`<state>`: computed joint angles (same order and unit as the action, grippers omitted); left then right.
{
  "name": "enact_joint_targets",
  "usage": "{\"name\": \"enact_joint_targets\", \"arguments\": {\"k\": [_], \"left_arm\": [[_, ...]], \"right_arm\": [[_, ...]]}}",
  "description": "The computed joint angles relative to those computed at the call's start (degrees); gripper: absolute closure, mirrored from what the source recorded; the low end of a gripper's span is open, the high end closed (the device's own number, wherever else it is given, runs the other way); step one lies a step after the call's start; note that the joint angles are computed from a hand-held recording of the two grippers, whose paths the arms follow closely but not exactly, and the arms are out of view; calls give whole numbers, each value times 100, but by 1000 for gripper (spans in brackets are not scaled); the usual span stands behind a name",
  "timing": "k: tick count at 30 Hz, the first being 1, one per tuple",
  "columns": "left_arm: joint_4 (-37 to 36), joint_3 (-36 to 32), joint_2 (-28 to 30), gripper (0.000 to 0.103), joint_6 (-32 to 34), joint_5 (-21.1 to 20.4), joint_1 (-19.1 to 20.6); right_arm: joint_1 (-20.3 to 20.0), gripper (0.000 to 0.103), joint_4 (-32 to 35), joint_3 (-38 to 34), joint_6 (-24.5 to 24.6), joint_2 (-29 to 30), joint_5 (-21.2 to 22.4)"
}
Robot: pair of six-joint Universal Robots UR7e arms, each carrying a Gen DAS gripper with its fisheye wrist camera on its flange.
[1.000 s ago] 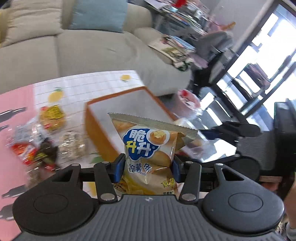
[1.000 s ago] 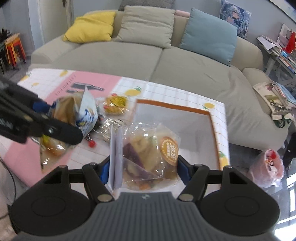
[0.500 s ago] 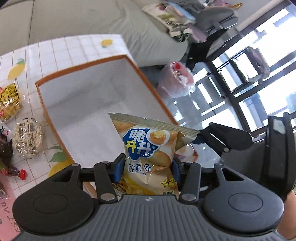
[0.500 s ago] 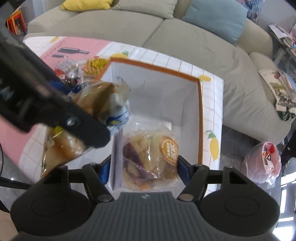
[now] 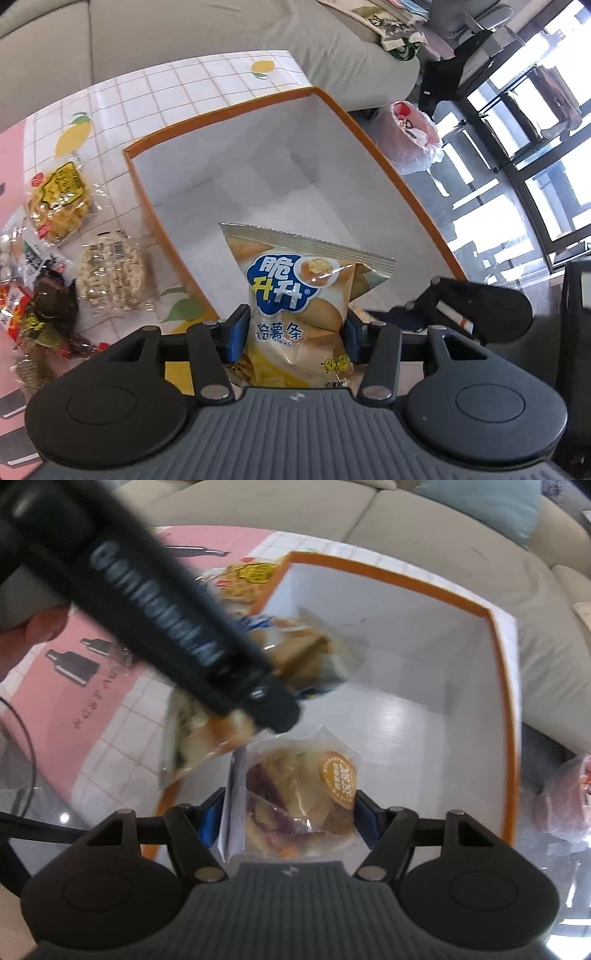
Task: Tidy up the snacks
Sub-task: 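Carry the chip bag with the left tool while the right tool carries the cookie pack into the box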
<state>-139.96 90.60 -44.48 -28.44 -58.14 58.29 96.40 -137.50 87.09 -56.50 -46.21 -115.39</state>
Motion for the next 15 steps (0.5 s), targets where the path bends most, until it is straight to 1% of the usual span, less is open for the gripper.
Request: {"name": "enact_joint_targets", "arguments": {"k": [4, 8, 10, 12, 13, 15], "left_arm": [[146, 67, -79, 46, -21, 290, -45], [262, 96, -105, 46, -100, 452, -96], [297, 78, -92, 46, -116, 476, -99], [386, 26, -54, 45, -145, 511, -119], [333, 5, -25, 46, -103, 464, -123], [305, -58, 23, 45, 34, 195, -85]], "right_arm": [[51, 35, 35, 128, 16, -17, 141], [41, 35, 286, 43, 81, -22, 252], [57, 35, 162, 30, -47, 0, 109], [61, 35, -3, 22, -172, 23, -127], [52, 35, -29, -53, -205, 50, -253], [19, 35, -81, -213, -279, 119, -464]]}}
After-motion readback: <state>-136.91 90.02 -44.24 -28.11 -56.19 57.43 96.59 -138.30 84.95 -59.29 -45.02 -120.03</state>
